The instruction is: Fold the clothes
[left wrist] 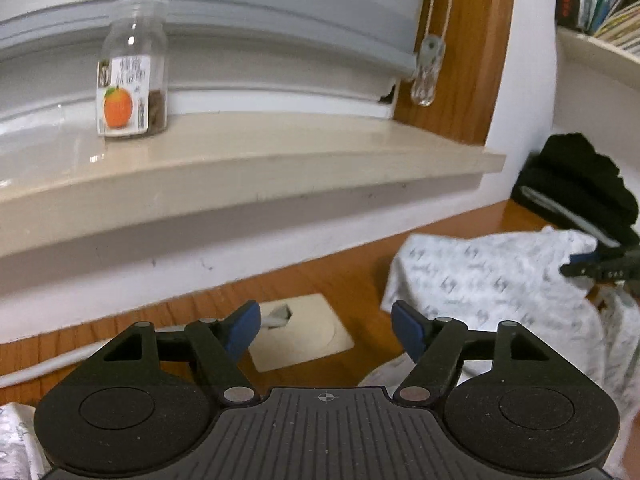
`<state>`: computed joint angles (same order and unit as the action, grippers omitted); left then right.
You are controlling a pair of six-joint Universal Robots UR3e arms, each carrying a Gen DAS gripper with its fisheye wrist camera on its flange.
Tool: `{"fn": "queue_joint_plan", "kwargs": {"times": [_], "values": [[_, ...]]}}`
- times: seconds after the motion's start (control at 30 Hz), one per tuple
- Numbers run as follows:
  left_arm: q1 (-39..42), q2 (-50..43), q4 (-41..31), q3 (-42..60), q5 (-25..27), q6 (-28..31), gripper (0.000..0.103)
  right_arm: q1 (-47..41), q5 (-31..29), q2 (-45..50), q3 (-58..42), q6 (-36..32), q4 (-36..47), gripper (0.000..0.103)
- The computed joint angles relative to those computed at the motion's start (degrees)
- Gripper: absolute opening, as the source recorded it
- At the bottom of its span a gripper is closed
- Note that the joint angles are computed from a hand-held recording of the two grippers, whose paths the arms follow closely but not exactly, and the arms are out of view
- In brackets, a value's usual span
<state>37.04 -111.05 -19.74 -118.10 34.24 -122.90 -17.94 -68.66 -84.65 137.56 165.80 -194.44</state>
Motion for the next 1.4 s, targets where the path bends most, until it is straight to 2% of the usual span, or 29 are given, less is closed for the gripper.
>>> {"fn": "queue_joint_plan", "kwargs": {"times": [0.17, 0.3, 0.47, 0.63, 0.73, 0.83, 0.93, 1.0, 1.07, 1.1, 1.17, 1.23, 1.37, 1.4], "values": [[0.0, 0.0, 2.5, -1.6, 1.4, 1.4, 0.079, 0.9, -0.9, 0.1, 0.2, -0.1, -0.3, 0.060], [1.0, 0.0, 3.8, -1.9, 1.6, -1.5, 0.080, 1.2, -1.0, 0.4, -0.3, -0.4, 0.3, 0.066], [6.9, 6.7, 4.8, -7.7, 0.9, -1.1, 0.080, 1.6, -1.6, 0.3, -0.5, -0.1, 0.5, 0.069], [20.8, 18.3, -6.8, -13.2, -0.6, 4.6, 0.080, 1.4, -1.2, 0.2, -0.4, -0.1, 0.6, 0.069], [27.2, 21.5, -11.7, -14.8, 0.3, 8.0, 0.080, 1.3, -1.1, 0.3, -0.4, -0.2, 0.6, 0.070], [29.4, 21.1, -14.8, -14.1, 1.4, 9.6, 0.078, 1.8, -1.7, 0.4, -0.5, -0.3, 0.1, 0.070], [28.7, 18.9, -15.4, -13.1, 2.7, 9.7, 0.074, 3.9, -3.8, 0.7, 0.9, -3.0, -4.3, 0.069], [27.2, 16.9, -14.6, -12.0, 4.0, 9.2, 0.072, 4.1, -1.8, -0.6, 2.5, -6.2, -6.2, 0.069], [26.0, 16.0, -13.9, -11.5, 4.5, 10.0, 0.069, 3.2, 3.4, -2.9, 2.7, -9.3, -3.5, 0.069], [25.6, 15.8, -13.9, -11.1, 4.6, 10.2, 0.067, 4.0, 3.9, -3.4, 1.3, -10.2, -0.7, 0.069], [24.9, 15.2, -13.9, -10.5, 4.6, 10.6, 0.053, 5.9, 4.5, -3.8, -2.0, -12.0, 5.0, 0.069], [24.3, 14.9, -15.1, -9.7, 4.5, 11.5, 0.035, 8.8, 3.1, -2.9, -6.8, -13.6, 12.1, 0.069], [24.6, 14.7, -16.3, -9.7, 3.8, 12.0, 0.014, 9.7, 3.9, -1.7, -11.6, -15.8, 21.4, 0.063], [25.0, 15.2, -15.2, -10.6, 3.4, 11.8, 0.009, 8.9, 5.2, -1.8, -11.6, -16.5, 22.5, 0.057]]}}
